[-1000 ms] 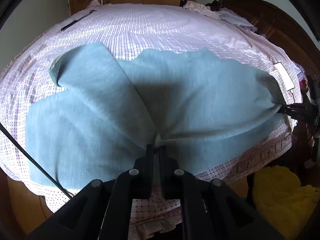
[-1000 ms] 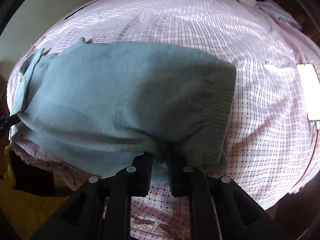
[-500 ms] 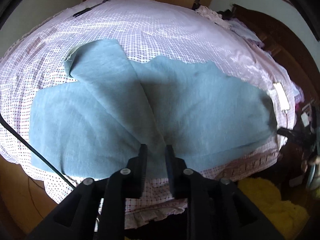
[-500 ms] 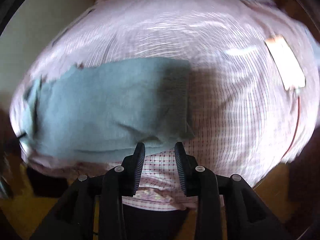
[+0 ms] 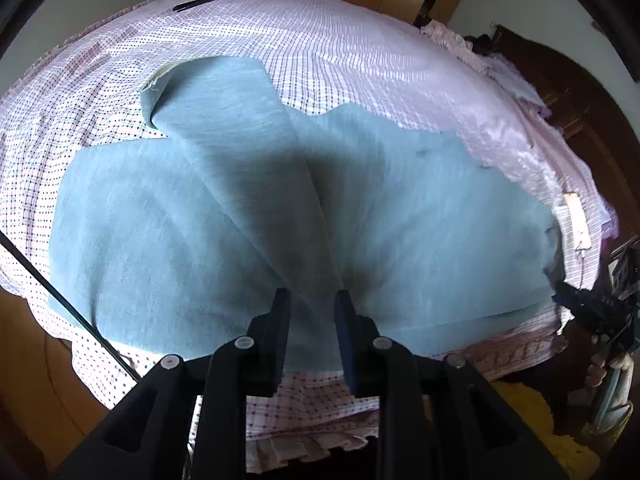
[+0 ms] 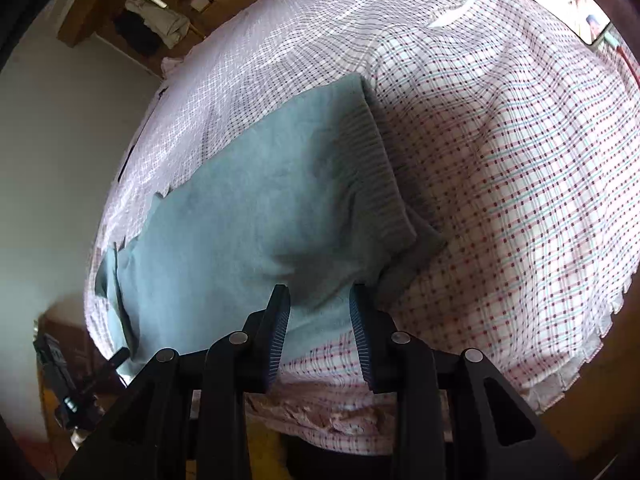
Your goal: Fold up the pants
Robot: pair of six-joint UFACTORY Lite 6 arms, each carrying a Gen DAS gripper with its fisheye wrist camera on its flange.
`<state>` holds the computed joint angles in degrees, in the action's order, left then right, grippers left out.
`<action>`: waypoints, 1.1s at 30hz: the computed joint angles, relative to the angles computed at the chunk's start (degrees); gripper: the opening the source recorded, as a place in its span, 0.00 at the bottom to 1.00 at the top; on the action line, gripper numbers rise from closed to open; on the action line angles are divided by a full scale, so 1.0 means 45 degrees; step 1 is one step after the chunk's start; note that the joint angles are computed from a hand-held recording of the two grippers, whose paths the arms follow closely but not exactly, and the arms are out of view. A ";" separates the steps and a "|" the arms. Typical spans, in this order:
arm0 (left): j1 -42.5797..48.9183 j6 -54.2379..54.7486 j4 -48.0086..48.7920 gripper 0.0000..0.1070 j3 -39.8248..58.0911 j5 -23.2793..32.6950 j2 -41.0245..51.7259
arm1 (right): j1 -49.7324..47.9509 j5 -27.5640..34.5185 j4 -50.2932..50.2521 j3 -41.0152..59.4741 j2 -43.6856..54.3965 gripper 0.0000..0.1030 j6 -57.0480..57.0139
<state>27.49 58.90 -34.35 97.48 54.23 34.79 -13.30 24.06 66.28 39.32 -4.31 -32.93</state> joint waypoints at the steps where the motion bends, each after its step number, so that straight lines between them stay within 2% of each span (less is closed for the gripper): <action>1: -0.0120 -0.0155 0.0140 0.22 0.0026 -0.0236 0.0041 | -0.0077 0.0019 0.0479 0.0078 0.0267 0.23 -0.0436; 5: -0.0357 -0.0762 0.0412 0.22 0.0369 -0.0241 0.0425 | -0.0349 0.0096 0.1477 -0.0220 0.0332 0.23 -0.1602; 10: -0.0737 -0.1158 0.1430 0.22 -0.0474 -0.1181 0.0124 | -0.0222 -0.0123 0.1590 -0.0711 -0.0166 0.23 -0.1597; 13: -0.0547 -0.0999 0.0951 0.22 -0.0469 -0.0467 -0.0065 | -0.0089 -0.0277 0.1489 -0.0673 -0.0136 0.23 -0.1521; 15: -0.0440 -0.0508 0.0404 0.26 -0.0390 0.0194 -0.0160 | -0.0051 -0.0310 0.1629 -0.0613 -0.0038 0.23 -0.1574; 17: -0.0502 -0.0041 0.0058 0.39 -0.0551 0.0378 -0.0367 | -0.0022 -0.0328 0.1820 -0.0629 -0.0029 0.23 -0.1663; 22: -0.1459 -0.1456 0.1401 0.39 -0.1145 -0.1964 -0.0266 | -0.0312 -0.0128 0.2443 -0.1031 -0.0339 0.23 -0.2251; 25: -0.1473 -0.2044 0.1659 0.39 -0.0569 -0.1941 0.0379 | -0.0717 0.0233 0.3573 -0.1223 -0.0286 0.23 -0.3258; 30: -0.1390 -0.1302 0.1043 0.39 -0.1049 -0.2370 0.0275 | -0.1337 0.0906 0.5185 -0.1261 0.0285 0.23 -0.4624; 33: -0.1280 -0.0855 0.0624 0.31 -0.1072 -0.2349 0.0317 | -0.1222 0.0705 0.5244 -0.1293 0.0191 0.23 -0.4668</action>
